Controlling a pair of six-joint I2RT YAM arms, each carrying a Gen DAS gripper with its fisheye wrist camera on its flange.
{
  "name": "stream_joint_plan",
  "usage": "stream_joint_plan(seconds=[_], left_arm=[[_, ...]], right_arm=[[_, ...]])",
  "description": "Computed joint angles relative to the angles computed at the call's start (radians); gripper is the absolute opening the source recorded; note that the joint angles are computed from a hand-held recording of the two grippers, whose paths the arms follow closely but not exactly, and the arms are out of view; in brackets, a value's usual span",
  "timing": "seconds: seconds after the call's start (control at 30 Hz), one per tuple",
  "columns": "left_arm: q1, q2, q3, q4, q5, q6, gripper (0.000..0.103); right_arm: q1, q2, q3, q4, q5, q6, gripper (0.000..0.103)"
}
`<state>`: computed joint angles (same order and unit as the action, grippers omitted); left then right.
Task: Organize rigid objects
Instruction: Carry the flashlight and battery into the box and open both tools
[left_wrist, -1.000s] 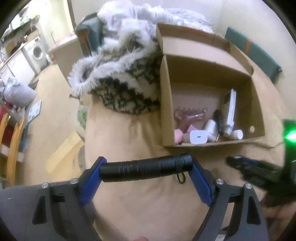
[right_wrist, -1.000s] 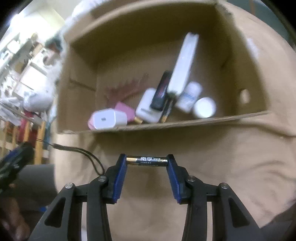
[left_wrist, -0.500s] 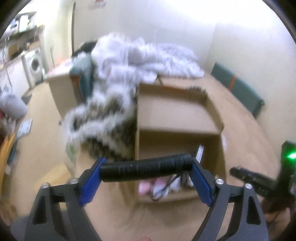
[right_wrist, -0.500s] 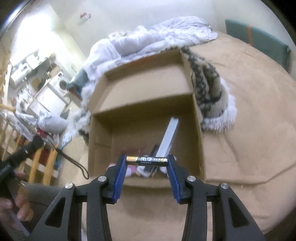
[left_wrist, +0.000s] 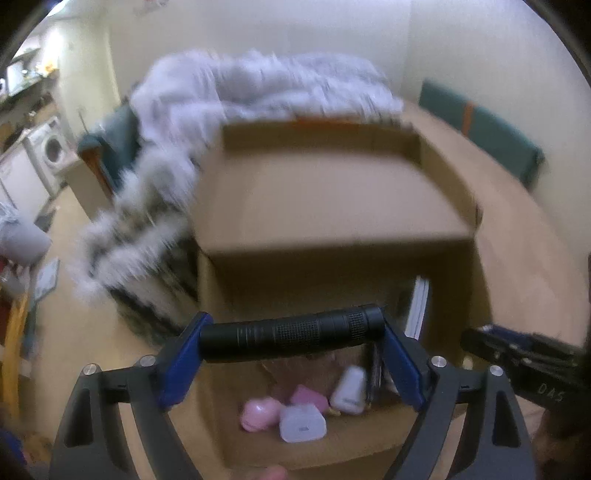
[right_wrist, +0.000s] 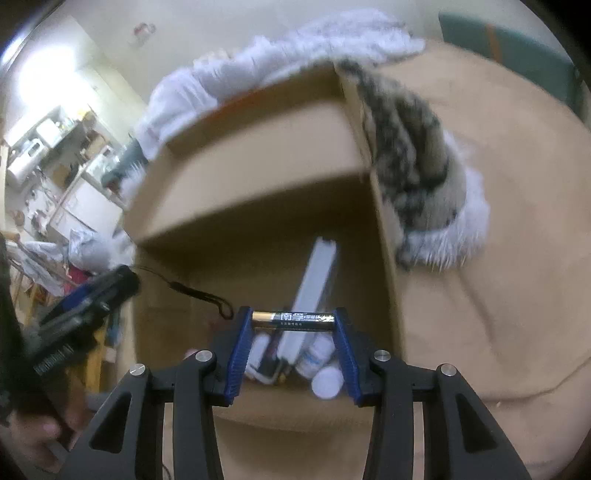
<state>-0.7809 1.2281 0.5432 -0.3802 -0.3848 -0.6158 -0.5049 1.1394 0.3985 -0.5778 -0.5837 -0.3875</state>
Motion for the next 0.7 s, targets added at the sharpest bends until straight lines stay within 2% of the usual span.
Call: stream_joint_plan(seconds=[0.1, 0.27, 0.47, 0.7], left_arm=[[0.003, 0.083, -0.019, 0.056, 0.047, -0.006, 0.086], [-0.007, 0.161, -0.028, 0.105, 0.049, -0.004, 0.086], [-0.007, 0.189, -0.022, 0.106, 0.038, -0.012, 0.086], [0.027, 0.215, -0.018, 0.111, 0.071, -0.004, 0.086]], right_arm=[[0.061, 0.036, -0.035, 0.059, 0.068, 0.016, 0.045], [0.115, 0.063, -0.061, 0.107, 0.121, 0.022, 0.045], [0.162, 0.148, -0.065, 0.168, 0.165, 0.05, 0.046], [0.183, 0.15, -0.071, 0.179, 0.183, 0.071, 0.046]])
